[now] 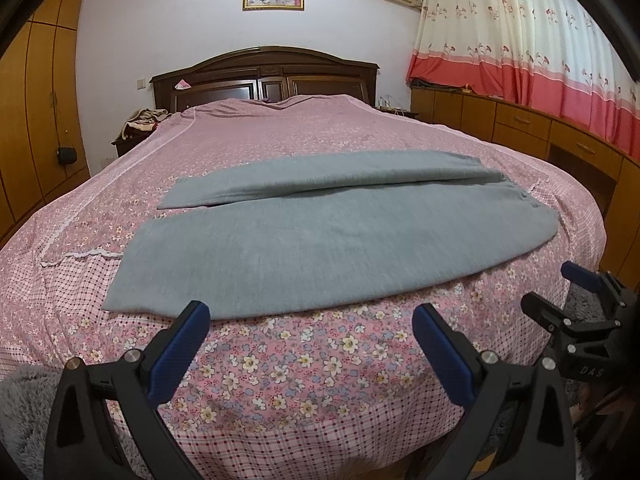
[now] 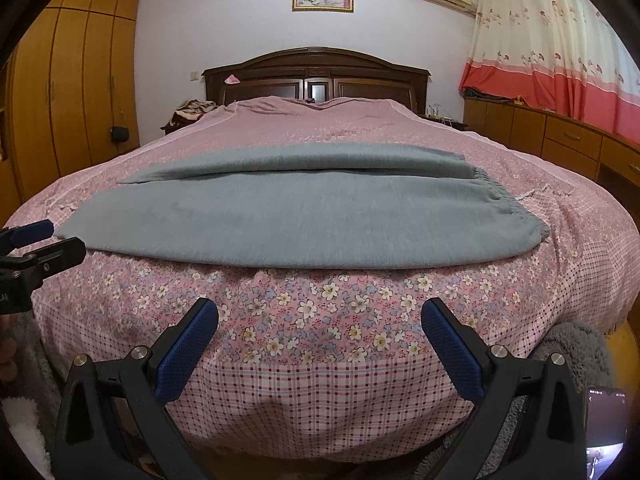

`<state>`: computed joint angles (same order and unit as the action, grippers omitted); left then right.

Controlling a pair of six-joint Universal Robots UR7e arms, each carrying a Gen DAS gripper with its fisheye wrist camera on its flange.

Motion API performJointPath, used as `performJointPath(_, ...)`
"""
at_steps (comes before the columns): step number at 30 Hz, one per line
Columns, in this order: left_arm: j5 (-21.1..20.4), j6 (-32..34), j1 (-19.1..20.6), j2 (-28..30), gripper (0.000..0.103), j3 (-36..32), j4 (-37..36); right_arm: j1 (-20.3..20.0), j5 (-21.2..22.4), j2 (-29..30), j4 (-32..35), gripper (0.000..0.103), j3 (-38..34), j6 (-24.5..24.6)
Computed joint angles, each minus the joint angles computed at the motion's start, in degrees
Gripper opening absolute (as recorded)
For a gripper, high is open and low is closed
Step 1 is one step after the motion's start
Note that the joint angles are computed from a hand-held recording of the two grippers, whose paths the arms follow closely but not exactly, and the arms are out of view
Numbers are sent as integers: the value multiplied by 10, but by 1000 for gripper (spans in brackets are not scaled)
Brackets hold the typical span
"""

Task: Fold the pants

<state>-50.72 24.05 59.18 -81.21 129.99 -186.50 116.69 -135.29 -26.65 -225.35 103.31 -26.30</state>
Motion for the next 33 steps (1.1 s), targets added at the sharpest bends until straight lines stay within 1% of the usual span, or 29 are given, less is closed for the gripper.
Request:
performJointPath(16, 0, 4, 2, 5, 103, -2, 1, -7, 6, -11, 13, 103, 9, 11)
performJointPath(25, 0, 8, 2, 8, 103, -3, -5, -5, 5, -8, 12, 103, 7, 0)
performJointPath(33, -3, 8, 6, 9, 103, -4, -6, -3, 1, -6, 15, 103, 3, 3)
